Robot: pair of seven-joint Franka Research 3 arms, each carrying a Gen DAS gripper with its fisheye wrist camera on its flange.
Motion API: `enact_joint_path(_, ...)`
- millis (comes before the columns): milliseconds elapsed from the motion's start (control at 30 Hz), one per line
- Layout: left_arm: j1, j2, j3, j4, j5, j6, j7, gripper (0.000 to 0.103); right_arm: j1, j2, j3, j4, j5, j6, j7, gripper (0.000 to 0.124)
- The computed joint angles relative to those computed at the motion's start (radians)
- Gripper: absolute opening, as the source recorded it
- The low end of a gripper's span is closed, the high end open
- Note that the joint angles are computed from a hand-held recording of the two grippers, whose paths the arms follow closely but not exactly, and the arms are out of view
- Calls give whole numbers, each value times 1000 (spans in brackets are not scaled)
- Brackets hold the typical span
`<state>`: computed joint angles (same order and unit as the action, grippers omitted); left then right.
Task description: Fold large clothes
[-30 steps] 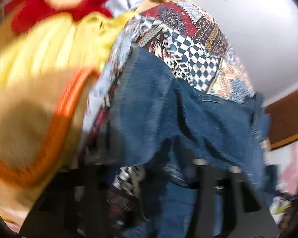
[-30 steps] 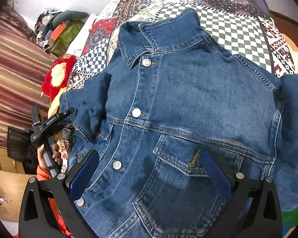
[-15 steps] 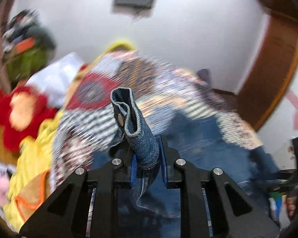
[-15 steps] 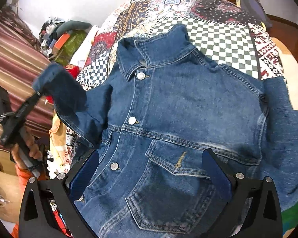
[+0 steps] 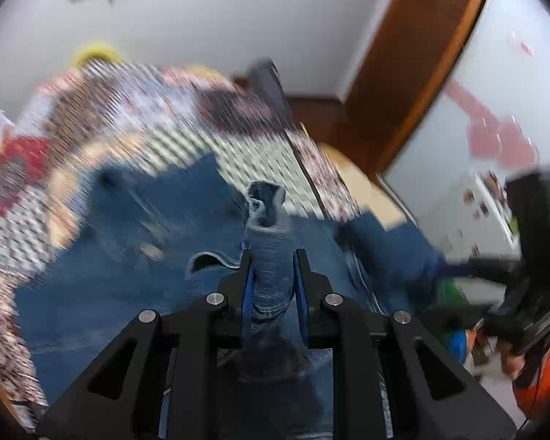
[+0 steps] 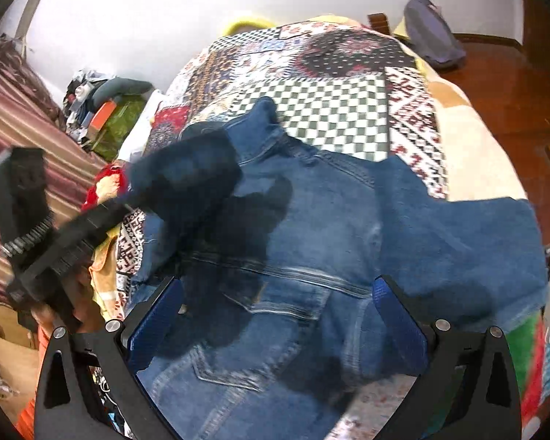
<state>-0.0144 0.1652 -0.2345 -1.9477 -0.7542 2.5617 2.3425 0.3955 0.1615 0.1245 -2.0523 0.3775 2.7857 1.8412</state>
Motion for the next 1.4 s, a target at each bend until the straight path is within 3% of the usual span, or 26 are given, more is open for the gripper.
enact_joint_path(100, -20, 30, -4, 2, 76, -82, -62, 19, -7, -14, -3, -21, 9, -8, 1, 103)
enact_joint_path(200, -37, 31, -7, -11, 152, -116, -108, 21, -19, -10, 8, -22, 60, -12, -32, 103)
enact_joint_path(267, -33, -5, -12, -50, 137, -108, -86, 31, -27, 3, 16, -10, 105, -15, -65, 103)
enact_joint_path(333, -21, -37, -6, -73, 79, -109, -53, 57, -31, 22, 22, 10, 141, -23, -86, 103)
enact_joint_path(467, -3, -122, 42, -123, -47, -93, 12, 66, -41, 84, 37, 85, 206, -67, -128, 103)
enact_joint_path(633, 11, -171, 112, -196, -24, 85, 3, 82, -30, 196, 36, 215, 194, -142, -112, 103)
enact_joint_path(867, 104, -120, 184, -260, 141, 200, -168, 82, -22, 380, 22, 406, 136, -273, -13, 102)
enact_joint_path(967, 147, -75, 194, -291, 241, 238, -262, 82, -13, 431, 12, 455, 109, -286, 32, 98)
enact_joint_path(1133, 224, -8, 178, -291, 330, 220, -331, 82, 15, 483, 1, 515, 42, -274, 36, 78)
enact_joint_path(1300, 266, 19, 135, -288, 319, 207, -323, 82, 86, 502, -66, 582, -132, -307, 87, 29)
enact_joint_path(1400, 275, 22, 112, -277, 305, 219, -299, 82, 96, 471, -74, 566, -187, -256, 87, 24)
